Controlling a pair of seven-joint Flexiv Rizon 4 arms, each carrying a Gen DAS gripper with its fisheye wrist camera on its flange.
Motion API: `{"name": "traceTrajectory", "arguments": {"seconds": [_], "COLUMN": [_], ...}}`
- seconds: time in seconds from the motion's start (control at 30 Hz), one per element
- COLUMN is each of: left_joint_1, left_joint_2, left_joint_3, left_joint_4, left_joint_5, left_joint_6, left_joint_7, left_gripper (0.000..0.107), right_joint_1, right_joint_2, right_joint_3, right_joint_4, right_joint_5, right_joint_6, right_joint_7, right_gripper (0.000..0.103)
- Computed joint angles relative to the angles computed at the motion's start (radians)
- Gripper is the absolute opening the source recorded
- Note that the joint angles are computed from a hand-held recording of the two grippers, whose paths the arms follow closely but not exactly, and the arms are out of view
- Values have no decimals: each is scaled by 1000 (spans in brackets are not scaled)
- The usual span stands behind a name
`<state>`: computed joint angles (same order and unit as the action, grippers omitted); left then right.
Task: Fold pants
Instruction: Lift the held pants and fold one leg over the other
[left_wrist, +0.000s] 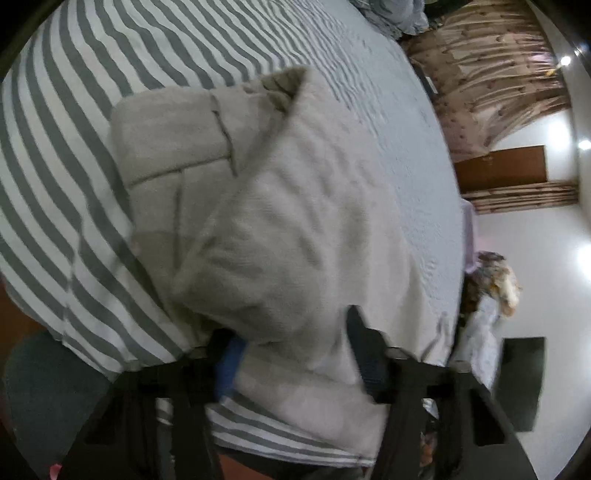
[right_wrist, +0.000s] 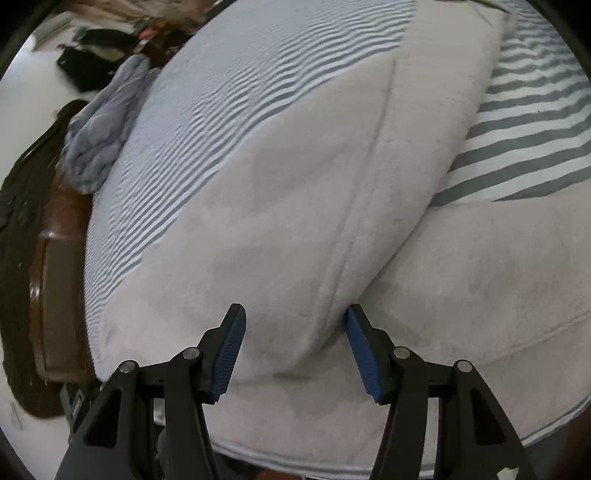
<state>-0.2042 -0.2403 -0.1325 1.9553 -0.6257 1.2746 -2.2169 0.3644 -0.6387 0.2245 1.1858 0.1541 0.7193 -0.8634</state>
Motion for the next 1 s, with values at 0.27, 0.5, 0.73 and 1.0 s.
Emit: {"name": "traceTrajectory", "arguments": {"seconds": [0.27,0.5,0.73,1.0], "left_joint_1": [-2,35,64,65], "left_joint_2": [9,2,-26,-6], "left_joint_3": [58,81,92,109], "left_joint_4": [-72,-265,-432,-315], "left_joint_5": [173,333,420,415], "left_joint_6": [-125,-328,-492,-520], "left_joint_7": [-87,10,169,202], "left_gripper": [27,26,26,26], "right_joint_1": [26,17,23,44], "right_joint_2": [28,113,219,212], "right_joint_3": [-31,-10,31,46], "right_joint_4": [52,78,191,293], "right_joint_5": [-90,-90,-27,36], "right_joint_6": [29,55,76,63], "right_joint_7": [-10,-46,-82,-62], "right_gripper": [7,7,7,7]}}
